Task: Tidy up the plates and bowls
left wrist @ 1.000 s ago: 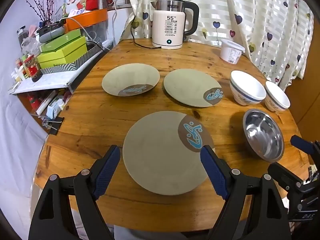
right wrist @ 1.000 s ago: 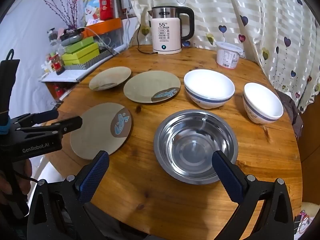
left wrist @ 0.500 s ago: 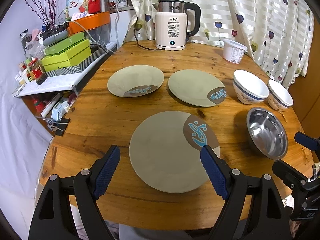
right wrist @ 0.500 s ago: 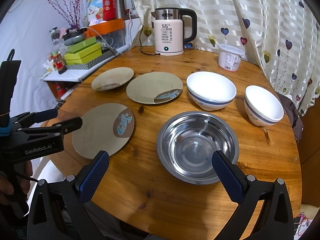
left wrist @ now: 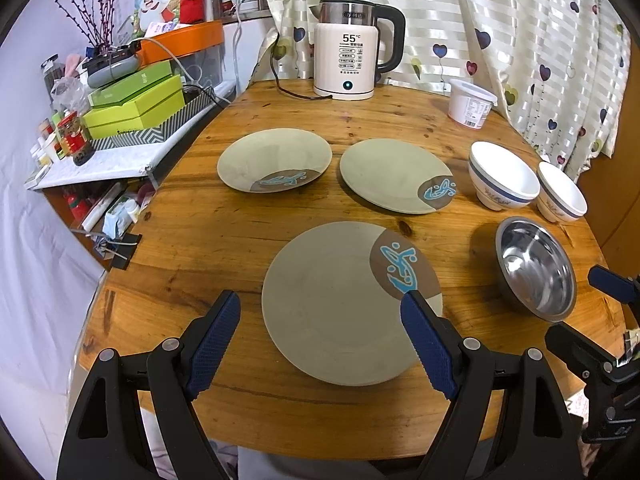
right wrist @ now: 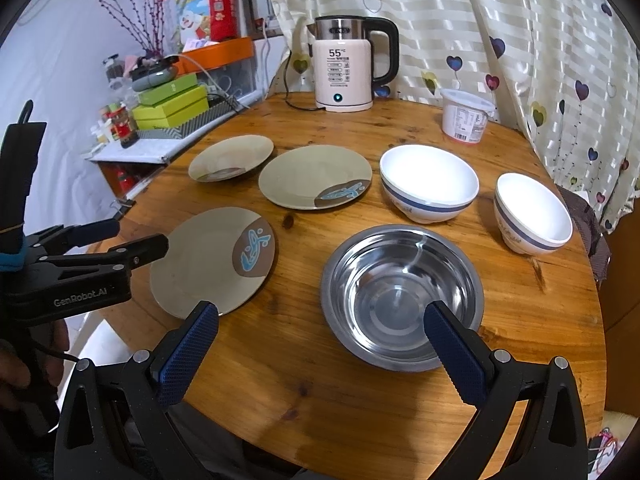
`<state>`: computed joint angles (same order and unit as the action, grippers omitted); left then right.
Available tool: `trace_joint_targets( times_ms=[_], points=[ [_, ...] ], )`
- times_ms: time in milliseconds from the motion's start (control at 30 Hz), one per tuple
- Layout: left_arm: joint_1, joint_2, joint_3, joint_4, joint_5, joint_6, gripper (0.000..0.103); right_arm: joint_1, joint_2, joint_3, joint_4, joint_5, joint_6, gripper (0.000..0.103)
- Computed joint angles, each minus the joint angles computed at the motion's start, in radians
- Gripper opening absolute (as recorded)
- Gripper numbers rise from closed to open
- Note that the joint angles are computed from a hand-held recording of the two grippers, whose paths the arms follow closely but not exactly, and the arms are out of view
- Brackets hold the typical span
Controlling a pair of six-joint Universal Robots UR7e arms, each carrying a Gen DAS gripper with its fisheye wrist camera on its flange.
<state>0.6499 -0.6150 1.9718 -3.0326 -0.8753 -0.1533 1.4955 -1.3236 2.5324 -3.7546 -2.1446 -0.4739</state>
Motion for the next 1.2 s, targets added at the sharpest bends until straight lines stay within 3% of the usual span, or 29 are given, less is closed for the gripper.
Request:
trace_joint_targets(
  times_ms=[1200],
  points=[
    [0.024, 0.007, -0.013, 0.009, -0.002, -0.001, 0.083, -0.014, 0.004, -0.015, 0.037, 0.0, 0.005, 0.103]
  ],
)
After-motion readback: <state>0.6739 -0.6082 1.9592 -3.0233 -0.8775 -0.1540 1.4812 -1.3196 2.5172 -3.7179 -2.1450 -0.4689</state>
